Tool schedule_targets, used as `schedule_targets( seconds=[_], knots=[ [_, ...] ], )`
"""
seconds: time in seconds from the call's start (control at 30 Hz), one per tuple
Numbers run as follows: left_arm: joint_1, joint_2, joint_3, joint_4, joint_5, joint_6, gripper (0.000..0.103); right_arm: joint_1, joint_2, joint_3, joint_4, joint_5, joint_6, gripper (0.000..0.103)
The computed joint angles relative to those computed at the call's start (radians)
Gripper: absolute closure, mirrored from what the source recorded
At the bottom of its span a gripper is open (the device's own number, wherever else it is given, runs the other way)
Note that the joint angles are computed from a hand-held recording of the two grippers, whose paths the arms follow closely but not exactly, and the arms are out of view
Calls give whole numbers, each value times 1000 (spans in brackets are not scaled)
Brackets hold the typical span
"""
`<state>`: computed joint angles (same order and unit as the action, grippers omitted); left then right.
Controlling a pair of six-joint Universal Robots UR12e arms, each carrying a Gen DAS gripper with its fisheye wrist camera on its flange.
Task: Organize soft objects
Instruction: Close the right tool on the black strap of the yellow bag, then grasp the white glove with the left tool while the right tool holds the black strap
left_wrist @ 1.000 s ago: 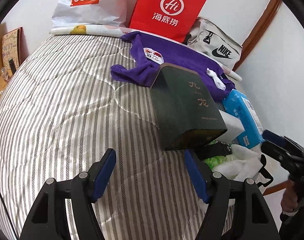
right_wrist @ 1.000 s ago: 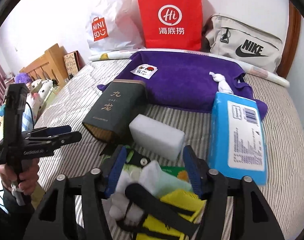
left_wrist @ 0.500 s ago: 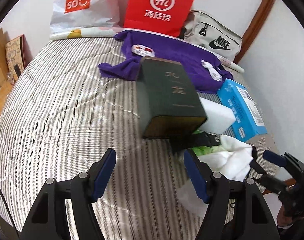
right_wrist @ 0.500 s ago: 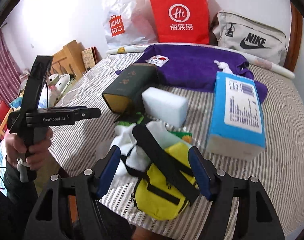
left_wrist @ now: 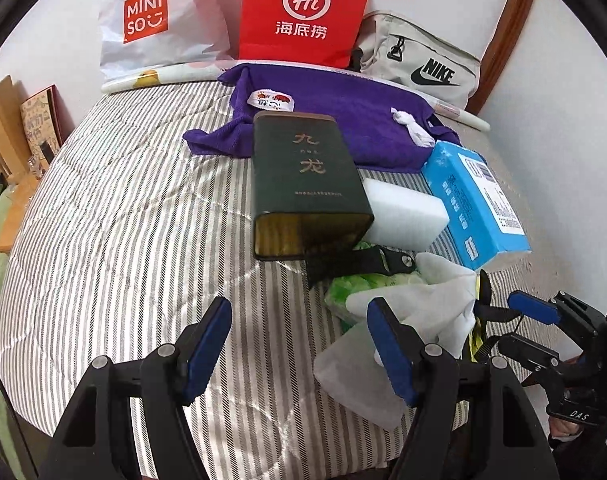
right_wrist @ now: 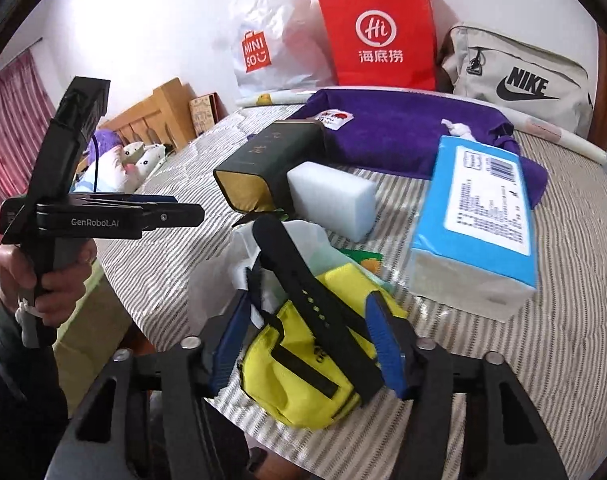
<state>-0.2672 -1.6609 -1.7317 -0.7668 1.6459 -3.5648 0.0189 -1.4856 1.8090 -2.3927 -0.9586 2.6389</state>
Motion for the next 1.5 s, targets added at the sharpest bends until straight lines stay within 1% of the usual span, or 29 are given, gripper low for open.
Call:
schedule_targets(
  seconds=[0.07, 0.1, 0.17, 0.2, 0.23, 0.3, 0.33, 0.37, 0.47, 0.5, 0.6, 0.67, 0.73, 0.83, 0.87, 0.9, 0.93, 1.0, 1.1, 1.23, 1.33, 1.43, 1.5],
  knots=[
    [-8, -3, 6, -12, 12, -5, 35, -10, -5, 4, 21, 14, -43, 54],
    [-13, -6, 10, -17, 17, -4, 35, -17, -6, 10, 21, 28, -54, 57],
    [-19, -10, 18, -29, 26, -5, 34, -27, -7, 9, 46, 52, -70, 59],
    [-23, -12, 21, -34, 30, -4, 34, -37, -10, 9, 76, 86, -93, 59],
    [-27, -13, 24, -39, 36, -2, 35, -44, -12, 10, 87, 105, -107, 59],
    [-34, -15, 29, -48, 45, 1, 35, -64, -20, 21, 99, 169, -130, 59],
    [-38, -17, 33, -52, 50, -1, 35, -71, -23, 29, 85, 191, -121, 59],
    [-40, -18, 35, -55, 53, -2, 35, -71, -22, 33, 66, 188, -107, 59],
    [-45, -21, 39, -57, 56, -2, 35, -56, -7, 27, 36, 138, -86, 60],
    [-48, -23, 40, -60, 60, 0, 34, -49, 0, 25, 26, 128, -89, 64],
    [-53, -25, 44, -71, 71, 1, 35, -34, 16, 16, 33, 121, -118, 72],
    [-55, -24, 44, -79, 74, 0, 35, -18, 27, 10, 24, 86, -129, 75],
    [-55, -23, 43, -81, 79, 0, 34, -6, 36, 6, 8, 49, -119, 76],
    [-52, -20, 39, -81, 78, -4, 34, 1, 46, -2, 12, 37, -115, 76],
    [-51, -20, 38, -82, 79, -5, 35, 4, 47, -3, 12, 26, -117, 77],
    [-51, -18, 37, -83, 81, -6, 35, 6, 46, -3, 8, 15, -124, 82],
    [-50, -18, 36, -82, 81, -6, 35, 5, 42, 1, -7, 14, -128, 84],
    [-48, -15, 32, -82, 80, -7, 35, -4, 37, 6, -14, 28, -122, 91],
    [-46, -16, 31, -83, 78, -10, 35, -18, 33, 7, -30, 31, -76, 93],
    [-40, -19, 29, -74, 69, -9, 35, -7, 42, 2, -33, -7, -70, 92],
    [-32, -16, 13, -23, 44, 7, 35, 4, 51, -6, -23, -7, -76, 91],
    [-6, -15, -9, 51, -29, 19, 35, 11, 56, -3, -48, -13, -73, 92],
    [12, -19, -20, 95, -80, 29, 35, 4, 53, 4, -65, -3, -64, 96]
  ],
)
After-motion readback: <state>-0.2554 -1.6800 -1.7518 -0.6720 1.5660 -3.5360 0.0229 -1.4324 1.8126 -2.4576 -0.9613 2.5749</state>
